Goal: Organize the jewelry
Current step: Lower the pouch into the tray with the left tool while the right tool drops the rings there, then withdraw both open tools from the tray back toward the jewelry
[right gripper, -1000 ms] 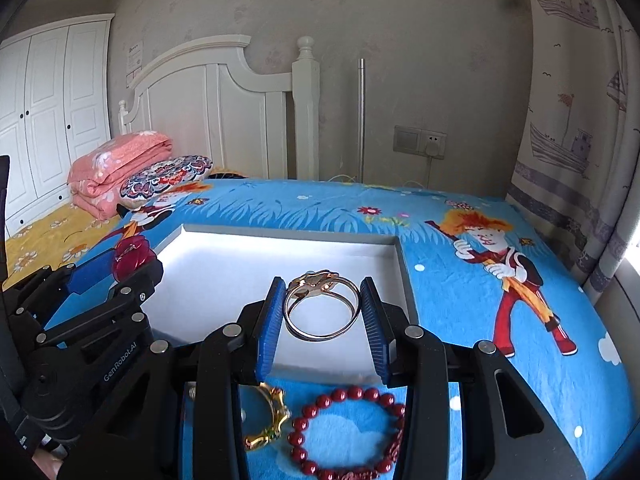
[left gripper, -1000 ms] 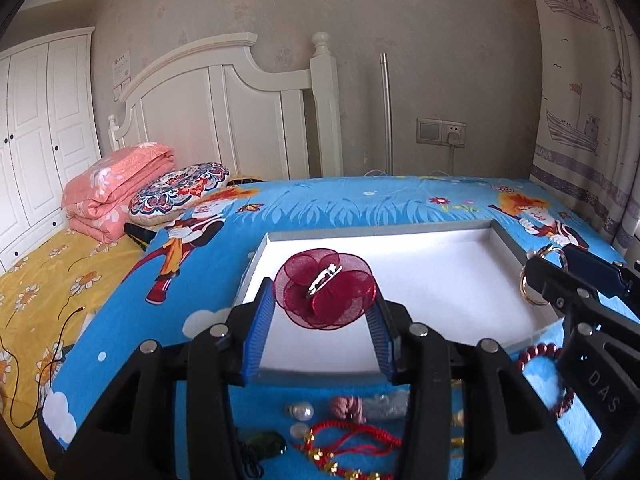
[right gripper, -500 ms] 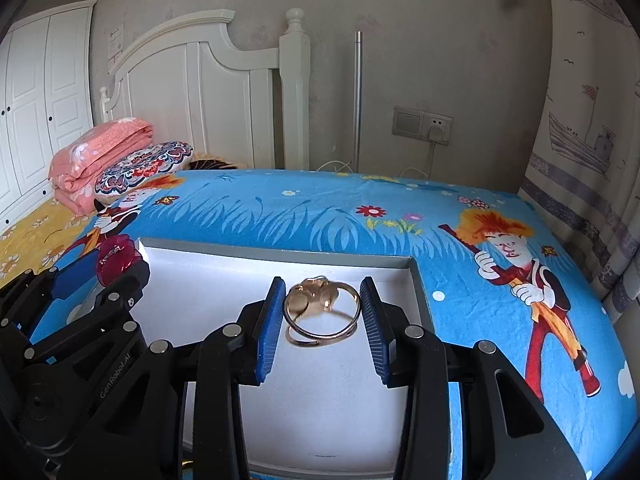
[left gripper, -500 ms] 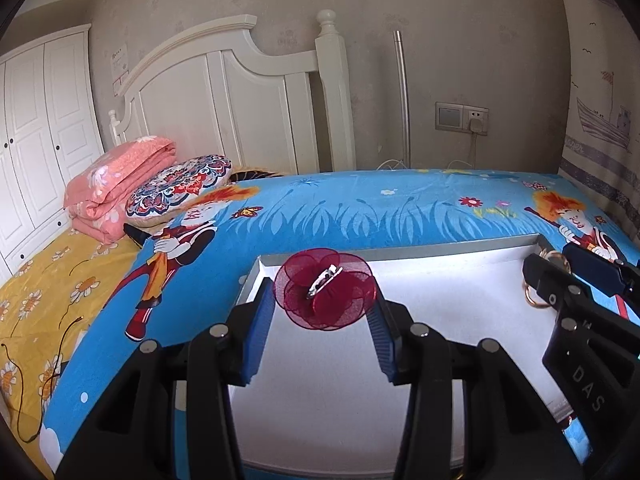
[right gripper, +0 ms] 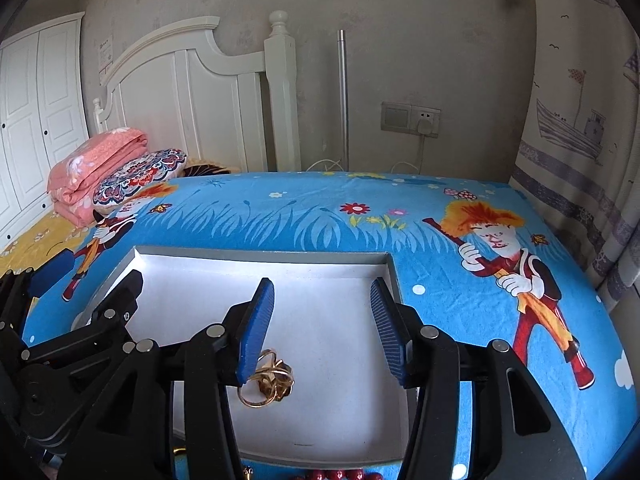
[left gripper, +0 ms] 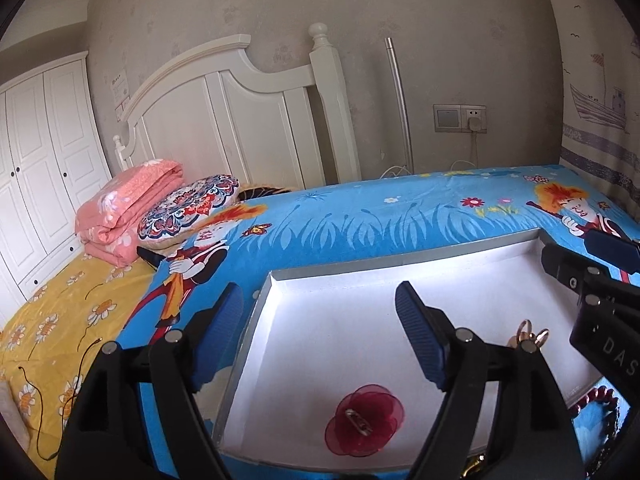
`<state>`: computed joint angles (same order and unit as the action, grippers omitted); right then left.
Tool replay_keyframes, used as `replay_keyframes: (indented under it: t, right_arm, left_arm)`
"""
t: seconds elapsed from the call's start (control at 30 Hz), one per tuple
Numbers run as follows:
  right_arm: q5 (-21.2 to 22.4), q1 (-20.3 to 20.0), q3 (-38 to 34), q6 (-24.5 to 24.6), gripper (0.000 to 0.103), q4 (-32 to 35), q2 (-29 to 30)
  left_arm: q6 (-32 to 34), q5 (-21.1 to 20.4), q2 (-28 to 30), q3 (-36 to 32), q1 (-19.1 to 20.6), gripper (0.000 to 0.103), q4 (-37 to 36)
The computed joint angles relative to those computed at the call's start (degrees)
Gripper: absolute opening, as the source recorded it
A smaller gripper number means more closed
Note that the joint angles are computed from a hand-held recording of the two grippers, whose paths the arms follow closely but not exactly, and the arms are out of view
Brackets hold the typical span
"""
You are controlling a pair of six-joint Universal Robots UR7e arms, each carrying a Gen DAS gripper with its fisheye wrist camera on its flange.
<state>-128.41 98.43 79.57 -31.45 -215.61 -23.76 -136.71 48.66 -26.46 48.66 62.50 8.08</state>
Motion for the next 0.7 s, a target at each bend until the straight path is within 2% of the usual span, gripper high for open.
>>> replay_keyframes:
  t: [0.07, 0.13, 0.23, 0.37, 0.5, 0.7]
  right_arm:
    - [0.6, 0.2, 2.8, 0.1, 0.049, -1.6, -1.4]
    - [1.4, 0.4, 6.3, 0.1, 0.049, -3.2, -3.0]
    - [2.2, 0.6, 12.0, 0.1, 0.049, -6.6, -5.2]
    - [2.5, 0.7, 18.7, -1.0, 0.049, -11.9, -6.7]
    - [2.1, 0.6, 23.8, -2.8, 0.049, -17.0, -7.0]
    - [1.5, -0.8, 28.7, -3.0, 0.049, -20.7, -6.5]
  left_arm:
    - [-0.2, 0.0, -1.7, 2.9, -0.3, 0.087, -1.2]
    - [-2.1, 1.2, -3.3, 5.1, -0.3, 0.088, -0.7]
    - [-8.4, 2.4, -5.6, 8.1, -0.1, 0.088, 2.0]
    - [-8.5, 1.2, -11.3, 18.8, -0.7, 0.088, -5.2]
    - [-7.5, 2.6, -16.7, 28.5, -1.1, 0.093, -11.3]
    - [-11.5, 4.4, -21.5, 35.9, -1.1, 0.096, -12.1]
